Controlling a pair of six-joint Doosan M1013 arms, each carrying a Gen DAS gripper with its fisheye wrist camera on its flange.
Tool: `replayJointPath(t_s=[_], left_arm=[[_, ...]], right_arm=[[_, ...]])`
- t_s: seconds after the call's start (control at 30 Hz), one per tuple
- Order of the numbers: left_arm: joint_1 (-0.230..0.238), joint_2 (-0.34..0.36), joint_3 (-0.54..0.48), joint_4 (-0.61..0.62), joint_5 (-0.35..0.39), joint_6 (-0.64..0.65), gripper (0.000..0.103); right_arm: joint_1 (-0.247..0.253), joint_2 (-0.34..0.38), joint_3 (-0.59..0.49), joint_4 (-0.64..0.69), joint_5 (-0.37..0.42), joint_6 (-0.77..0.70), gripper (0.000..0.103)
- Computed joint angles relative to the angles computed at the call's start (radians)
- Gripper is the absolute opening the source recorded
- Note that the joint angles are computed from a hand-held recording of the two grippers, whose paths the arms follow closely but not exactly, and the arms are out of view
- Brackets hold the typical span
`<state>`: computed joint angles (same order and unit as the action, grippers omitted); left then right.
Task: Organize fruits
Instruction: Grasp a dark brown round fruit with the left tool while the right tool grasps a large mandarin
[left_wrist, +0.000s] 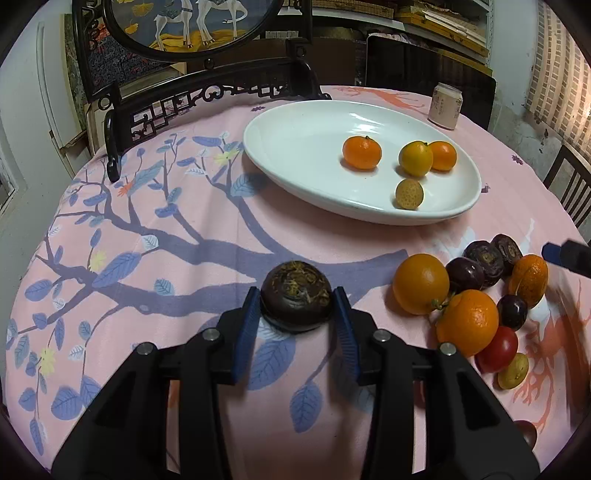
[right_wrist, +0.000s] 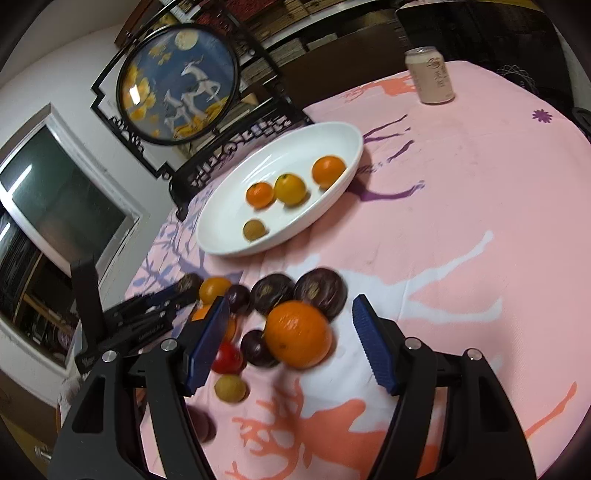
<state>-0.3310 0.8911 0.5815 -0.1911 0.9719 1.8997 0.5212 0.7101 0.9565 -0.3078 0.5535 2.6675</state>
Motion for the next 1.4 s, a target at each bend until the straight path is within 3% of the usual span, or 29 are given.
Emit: replayJointPath(t_s=[0.4, 0.47, 0.53, 0.6, 0.7, 0.77, 0.83, 1.0, 1.13, 1.27, 1.4], left_arm=[[0.0, -0.001, 0.001, -0.001, 0.0, -0.001, 0.041], [0.0, -0.001, 0.002, -0.002, -0.001, 0.001, 0.041], [0.0, -0.006, 0.011, -0.01, -0.006, 0.011, 0.041], [0.0, -0.019, 0.035, -0.03, -0.025, 0.038, 0.04], [-0.001, -0.045, 0.079, -0.042, -0.074, 0.058, 0.04], [0.002, -0.056, 0.093, -0.062, -0.089, 0.061, 0.04], [0.005, -0.07, 0.108, -0.086, -0.115, 0.063, 0.04], [0.007, -0.066, 0.096, -0.111, -0.102, 0.073, 0.04], [0.009, -0.062, 0.09, -0.11, -0.093, 0.071, 0.04], [0.009, -0.061, 0.094, -0.108, -0.097, 0.066, 0.04], [0.009, -0.059, 0.091, -0.099, -0.09, 0.062, 0.04]], right_arm=[[-0.001, 0.026, -0.04, 0.126, 0.067, -0.132, 0.069], [0.001, 0.034, -0.051, 0.133, 0.076, -0.164, 0.059], [0.005, 0.038, -0.057, 0.11, 0.084, -0.164, 0.042], [-0.001, 0.033, -0.043, 0.157, 0.053, -0.194, 0.04], [0.002, 0.024, -0.032, 0.099, 0.039, -0.155, 0.039], [0.002, 0.014, -0.015, 0.073, 0.013, -0.122, 0.028], [0.0, 0.002, 0.007, 0.052, -0.021, -0.089, 0.024], [-0.002, 0.015, -0.021, 0.068, 0.03, -0.119, 0.03], [-0.004, 0.022, -0.035, 0.107, 0.062, -0.147, 0.05], [0.003, 0.025, -0.037, 0.096, 0.075, -0.161, 0.05], [0.009, 0.038, -0.059, 0.117, 0.14, -0.213, 0.048]])
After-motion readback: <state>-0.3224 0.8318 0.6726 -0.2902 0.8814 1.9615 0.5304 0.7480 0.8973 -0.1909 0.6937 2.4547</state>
